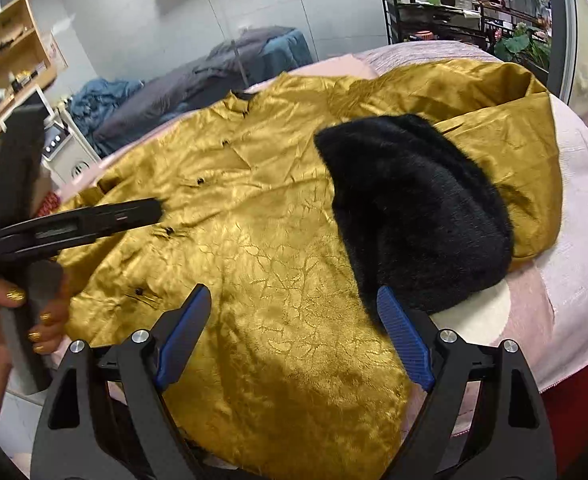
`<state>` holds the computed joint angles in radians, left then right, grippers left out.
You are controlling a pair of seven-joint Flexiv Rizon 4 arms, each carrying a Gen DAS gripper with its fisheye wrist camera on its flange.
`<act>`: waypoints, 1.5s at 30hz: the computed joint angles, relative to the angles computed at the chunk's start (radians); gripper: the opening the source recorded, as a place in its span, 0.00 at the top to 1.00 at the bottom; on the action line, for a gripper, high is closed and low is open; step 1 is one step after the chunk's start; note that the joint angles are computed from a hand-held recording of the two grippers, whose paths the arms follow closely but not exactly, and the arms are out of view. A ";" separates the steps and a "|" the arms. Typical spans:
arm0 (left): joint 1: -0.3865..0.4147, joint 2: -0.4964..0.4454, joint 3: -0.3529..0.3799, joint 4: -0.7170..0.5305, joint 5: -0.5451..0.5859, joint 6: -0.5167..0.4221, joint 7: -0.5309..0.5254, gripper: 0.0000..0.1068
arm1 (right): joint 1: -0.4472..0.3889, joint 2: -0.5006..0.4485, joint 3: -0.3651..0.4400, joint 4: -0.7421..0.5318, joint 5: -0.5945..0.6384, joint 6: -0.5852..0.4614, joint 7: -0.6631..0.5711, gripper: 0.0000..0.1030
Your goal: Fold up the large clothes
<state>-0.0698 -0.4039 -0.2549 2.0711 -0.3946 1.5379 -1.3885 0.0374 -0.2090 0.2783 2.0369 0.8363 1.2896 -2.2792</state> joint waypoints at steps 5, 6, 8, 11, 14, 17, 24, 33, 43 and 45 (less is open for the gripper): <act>-0.017 -0.113 -0.089 -0.169 -0.007 -0.088 0.090 0.12 | -0.009 0.026 -0.034 0.044 -0.019 0.032 0.039 0.18; -0.042 -0.133 -0.076 -0.205 -0.008 -0.117 0.083 0.12 | -0.019 0.023 -0.040 0.044 -0.017 0.022 0.048 0.18; -0.062 -0.173 -0.095 -0.253 -0.029 -0.131 0.089 0.13 | -0.025 0.008 -0.062 0.049 -0.038 0.022 0.111 0.18; -0.073 -0.226 -0.144 -0.310 -0.064 -0.131 0.115 0.13 | -0.051 -0.014 -0.075 0.047 -0.055 0.019 0.183 0.18; -0.214 -0.274 0.022 -0.429 0.020 -0.234 0.035 0.34 | -0.063 -0.033 -0.075 0.054 -0.091 0.045 0.236 0.18; -0.233 -0.301 0.041 -0.475 0.039 -0.304 -0.001 0.69 | -0.056 -0.042 -0.077 0.076 -0.165 0.092 0.297 0.18; -0.287 -0.242 0.132 -0.465 0.129 -0.187 -0.057 0.90 | -0.093 -0.071 -0.046 0.095 -0.269 0.138 0.417 0.18; -0.311 -0.130 0.392 -0.537 0.281 -0.093 -0.269 0.91 | -0.136 -0.095 0.011 0.063 -0.309 0.131 0.441 0.18; -0.204 -0.137 0.515 -0.579 0.428 -0.323 -0.397 0.91 | -0.110 -0.113 0.036 0.075 -0.392 0.162 0.464 0.18; -0.192 -0.161 0.518 -0.584 0.470 -0.374 -0.418 0.91 | -0.099 -0.114 0.033 0.080 -0.413 0.164 0.482 0.18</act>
<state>-0.2618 -0.5649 0.2635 1.4869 0.0757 1.1635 -1.8060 -0.0618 -0.3227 0.3116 2.1167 0.4237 1.4536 -1.7974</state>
